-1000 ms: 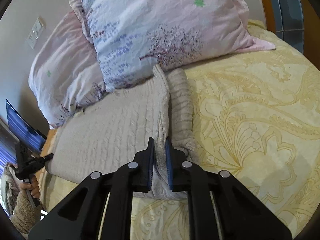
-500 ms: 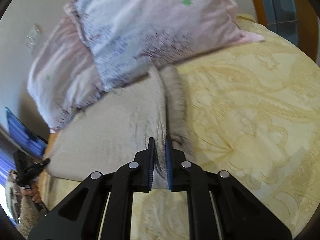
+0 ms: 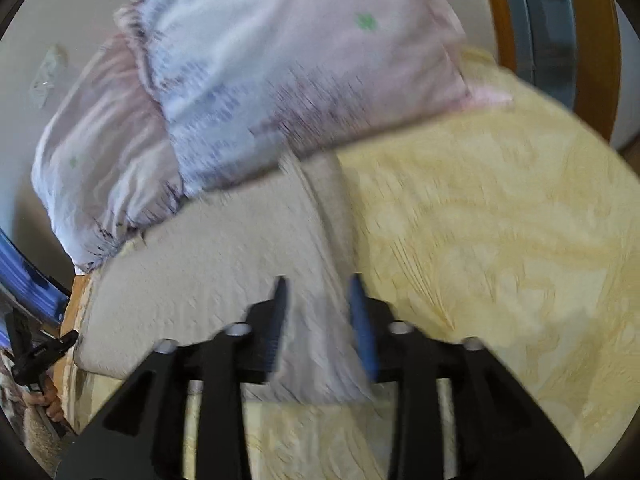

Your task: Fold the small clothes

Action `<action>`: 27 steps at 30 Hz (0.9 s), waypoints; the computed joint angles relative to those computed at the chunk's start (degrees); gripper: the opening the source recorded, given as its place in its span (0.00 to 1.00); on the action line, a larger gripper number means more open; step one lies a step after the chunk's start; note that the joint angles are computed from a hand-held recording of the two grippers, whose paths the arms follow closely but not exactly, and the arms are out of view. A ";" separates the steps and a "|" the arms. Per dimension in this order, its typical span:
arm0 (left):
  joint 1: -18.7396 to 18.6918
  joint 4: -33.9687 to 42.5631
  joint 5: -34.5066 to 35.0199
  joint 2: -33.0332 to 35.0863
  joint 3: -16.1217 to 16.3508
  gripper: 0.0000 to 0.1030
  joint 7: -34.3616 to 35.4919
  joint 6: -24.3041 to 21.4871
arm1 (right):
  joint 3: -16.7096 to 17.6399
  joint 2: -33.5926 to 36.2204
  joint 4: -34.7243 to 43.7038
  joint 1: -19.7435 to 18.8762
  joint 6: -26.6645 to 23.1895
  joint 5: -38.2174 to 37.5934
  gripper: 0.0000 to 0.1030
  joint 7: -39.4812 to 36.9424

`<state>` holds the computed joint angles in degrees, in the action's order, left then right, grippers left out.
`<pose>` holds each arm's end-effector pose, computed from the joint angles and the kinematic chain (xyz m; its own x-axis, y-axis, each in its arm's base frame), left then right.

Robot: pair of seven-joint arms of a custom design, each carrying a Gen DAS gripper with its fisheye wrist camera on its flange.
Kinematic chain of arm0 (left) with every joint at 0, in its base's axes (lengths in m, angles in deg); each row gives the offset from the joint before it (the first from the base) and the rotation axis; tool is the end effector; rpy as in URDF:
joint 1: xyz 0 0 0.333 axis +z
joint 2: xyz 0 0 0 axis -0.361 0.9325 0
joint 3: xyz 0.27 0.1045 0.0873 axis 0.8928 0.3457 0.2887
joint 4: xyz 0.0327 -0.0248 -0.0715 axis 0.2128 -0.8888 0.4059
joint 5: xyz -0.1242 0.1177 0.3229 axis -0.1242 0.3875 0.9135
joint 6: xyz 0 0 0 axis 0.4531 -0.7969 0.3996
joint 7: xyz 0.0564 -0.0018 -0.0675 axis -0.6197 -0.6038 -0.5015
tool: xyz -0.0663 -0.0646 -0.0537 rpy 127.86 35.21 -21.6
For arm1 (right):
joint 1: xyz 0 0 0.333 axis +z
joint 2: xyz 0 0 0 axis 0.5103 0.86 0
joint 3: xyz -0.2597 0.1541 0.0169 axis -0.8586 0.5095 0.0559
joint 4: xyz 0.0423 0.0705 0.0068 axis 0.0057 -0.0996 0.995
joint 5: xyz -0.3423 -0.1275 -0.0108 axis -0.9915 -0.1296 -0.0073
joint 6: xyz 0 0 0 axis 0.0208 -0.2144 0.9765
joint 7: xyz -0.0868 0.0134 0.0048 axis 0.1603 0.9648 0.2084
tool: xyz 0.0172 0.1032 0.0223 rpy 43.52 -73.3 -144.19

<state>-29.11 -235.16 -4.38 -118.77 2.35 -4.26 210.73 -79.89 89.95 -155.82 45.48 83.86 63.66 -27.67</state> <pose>0.2903 -0.1856 0.4780 0.4025 -0.8150 0.4169 -0.5877 -0.5792 -0.5649 0.5490 0.1652 0.4705 0.3960 -0.8375 -0.3766 -0.7492 -0.0574 -0.6599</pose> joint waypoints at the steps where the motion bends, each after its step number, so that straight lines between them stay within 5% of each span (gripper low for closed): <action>1: 0.92 0.69 0.67 -0.17 -0.85 0.37 -0.32 -0.48 | 0.34 0.40 0.95 0.30 -0.08 -0.08 0.45 -0.80; 5: 3.42 4.09 3.00 3.58 -2.20 0.44 -0.16 2.43 | 1.52 4.03 6.11 1.41 -2.16 -4.69 0.45 0.58; 16: 6.00 8.71 6.09 15.08 -2.09 0.44 -2.42 5.52 | 4.39 10.71 12.97 4.00 -4.16 -19.14 0.45 6.77; 22: 5.21 4.88 5.15 13.46 -0.24 0.45 -3.71 12.18 | 4.37 12.10 12.43 5.13 -1.20 -29.33 0.46 14.02; 25: 4.84 -0.22 0.96 9.30 1.74 0.47 -4.75 18.35 | 5.88 11.91 11.83 3.86 -0.66 -28.00 0.46 12.99; 27: 5.98 -2.37 -1.76 6.22 1.08 0.53 -6.17 17.95 | 6.43 12.14 12.25 3.12 -1.26 -26.66 0.47 12.48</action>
<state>-23.12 -237.53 -6.15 -112.55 3.42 -10.43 228.69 -73.46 102.10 -143.57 48.60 82.60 37.00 -15.19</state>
